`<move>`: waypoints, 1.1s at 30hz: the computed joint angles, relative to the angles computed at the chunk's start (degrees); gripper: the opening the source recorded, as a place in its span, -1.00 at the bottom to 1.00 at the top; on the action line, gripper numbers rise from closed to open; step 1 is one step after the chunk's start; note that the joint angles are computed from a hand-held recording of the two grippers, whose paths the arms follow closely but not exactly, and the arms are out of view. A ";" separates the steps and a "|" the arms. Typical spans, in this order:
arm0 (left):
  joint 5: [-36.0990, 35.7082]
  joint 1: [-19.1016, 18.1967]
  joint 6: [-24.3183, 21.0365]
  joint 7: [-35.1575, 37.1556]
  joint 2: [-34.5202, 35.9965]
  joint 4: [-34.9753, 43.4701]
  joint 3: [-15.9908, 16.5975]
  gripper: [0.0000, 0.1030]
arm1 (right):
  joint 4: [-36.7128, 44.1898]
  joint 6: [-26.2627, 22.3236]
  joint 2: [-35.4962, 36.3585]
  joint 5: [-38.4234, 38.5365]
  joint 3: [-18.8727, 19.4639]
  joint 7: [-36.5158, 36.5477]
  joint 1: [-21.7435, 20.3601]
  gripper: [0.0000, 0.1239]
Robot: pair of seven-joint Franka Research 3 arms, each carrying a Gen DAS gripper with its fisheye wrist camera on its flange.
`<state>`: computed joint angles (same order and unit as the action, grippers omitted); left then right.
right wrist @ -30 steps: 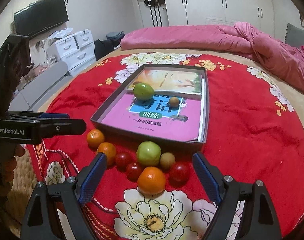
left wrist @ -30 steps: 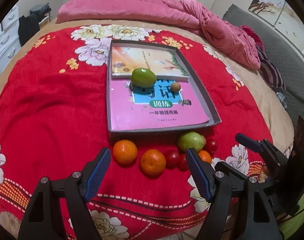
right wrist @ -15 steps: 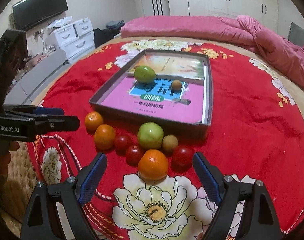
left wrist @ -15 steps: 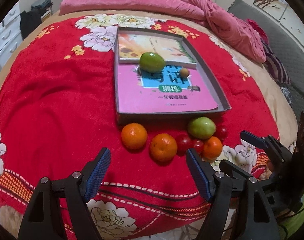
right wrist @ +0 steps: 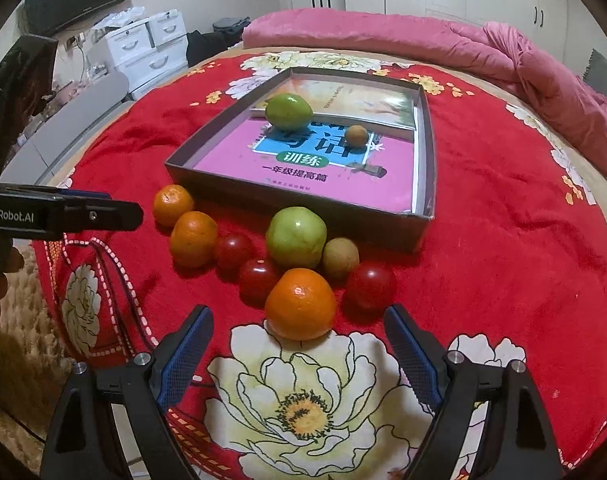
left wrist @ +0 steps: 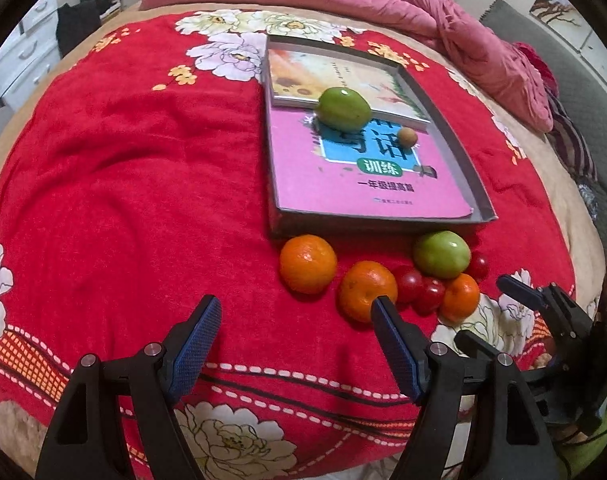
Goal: Organize fruits
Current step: 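Grasp a mandarin orange with the right tool while the left tool grasps another mandarin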
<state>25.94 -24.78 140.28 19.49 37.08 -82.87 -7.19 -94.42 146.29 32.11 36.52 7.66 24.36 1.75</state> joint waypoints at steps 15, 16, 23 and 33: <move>-0.22 1.08 4.73 -2.01 0.95 -1.00 0.65 0.47 | -0.42 4.53 2.23 -4.89 0.16 -2.83 1.91 -0.21; -0.31 1.15 4.81 -1.81 1.20 -0.72 0.65 0.42 | -0.46 5.00 2.28 -4.76 0.42 -3.05 1.80 -0.22; -2.32 1.77 4.54 0.33 4.72 3.65 0.37 0.33 | 0.50 4.34 2.82 -5.12 0.43 -1.51 1.65 -0.33; -5.32 2.31 4.00 3.65 8.28 7.77 0.16 0.04 | 2.70 0.95 3.70 -4.79 0.36 0.89 1.02 -0.33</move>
